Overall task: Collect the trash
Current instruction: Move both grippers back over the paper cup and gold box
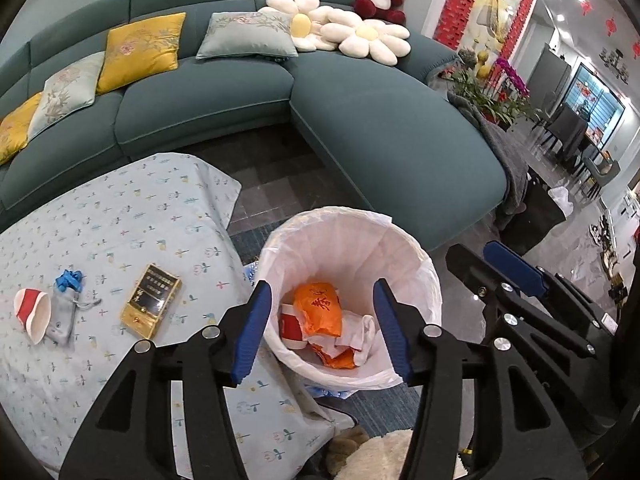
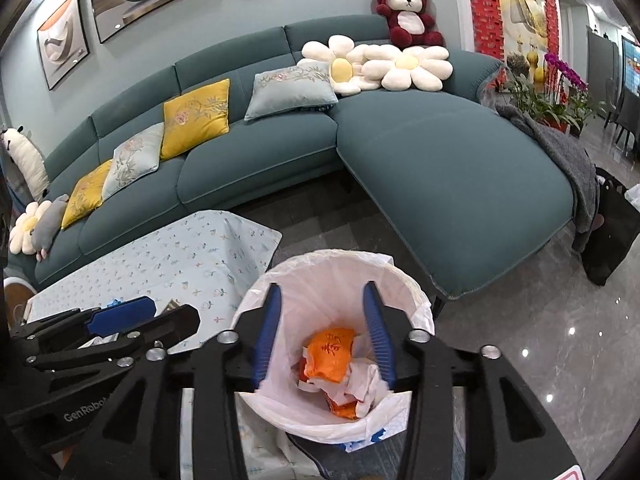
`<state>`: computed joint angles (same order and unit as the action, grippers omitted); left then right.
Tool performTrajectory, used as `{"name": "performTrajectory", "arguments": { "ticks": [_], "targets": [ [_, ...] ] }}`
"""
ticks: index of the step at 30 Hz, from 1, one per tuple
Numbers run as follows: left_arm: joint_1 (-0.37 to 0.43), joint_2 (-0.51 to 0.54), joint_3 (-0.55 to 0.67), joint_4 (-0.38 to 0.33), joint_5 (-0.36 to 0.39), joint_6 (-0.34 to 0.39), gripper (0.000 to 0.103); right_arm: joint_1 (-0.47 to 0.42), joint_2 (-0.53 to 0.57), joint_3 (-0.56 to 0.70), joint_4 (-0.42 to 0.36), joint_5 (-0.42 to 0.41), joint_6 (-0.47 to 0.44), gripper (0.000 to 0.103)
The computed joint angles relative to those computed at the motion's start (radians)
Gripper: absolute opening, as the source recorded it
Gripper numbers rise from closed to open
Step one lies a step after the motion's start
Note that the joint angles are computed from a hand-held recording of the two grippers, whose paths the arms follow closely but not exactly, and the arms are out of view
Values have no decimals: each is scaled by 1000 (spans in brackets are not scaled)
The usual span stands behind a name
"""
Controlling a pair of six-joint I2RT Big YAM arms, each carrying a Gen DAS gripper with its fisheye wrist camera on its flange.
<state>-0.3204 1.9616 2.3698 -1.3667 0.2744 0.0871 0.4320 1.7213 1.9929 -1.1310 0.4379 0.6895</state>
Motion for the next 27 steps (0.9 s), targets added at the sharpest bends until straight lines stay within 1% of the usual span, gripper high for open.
{"name": "performTrajectory", "arguments": {
  "ticks": [3,10,17,20,22,24,27],
  "targets": [
    [16,-13,-16,11,2,-8,51,11,18,31,-11,-2,-4,44],
    [71,-71,-113,62,-9,-23,51,50,84,138,-55,-1,-25,45],
    [163,-111,-194,94,-16,-52,51,95,173,281,-114,-5,-51,48],
    [206,-128,-231,111,-29,-54,52,115,232,375,-155,-11,-63,49],
    [231,-134,-245,120,-34,-55,60,127,273,444,-184,-16,-70,49],
    [255,-142,-260,139,-47,-58,63,144,329,539,-224,-18,-80,53],
    [292,-147,-275,153,-55,-55,66,163,411,680,-287,-25,-93,54]
  ]
}}
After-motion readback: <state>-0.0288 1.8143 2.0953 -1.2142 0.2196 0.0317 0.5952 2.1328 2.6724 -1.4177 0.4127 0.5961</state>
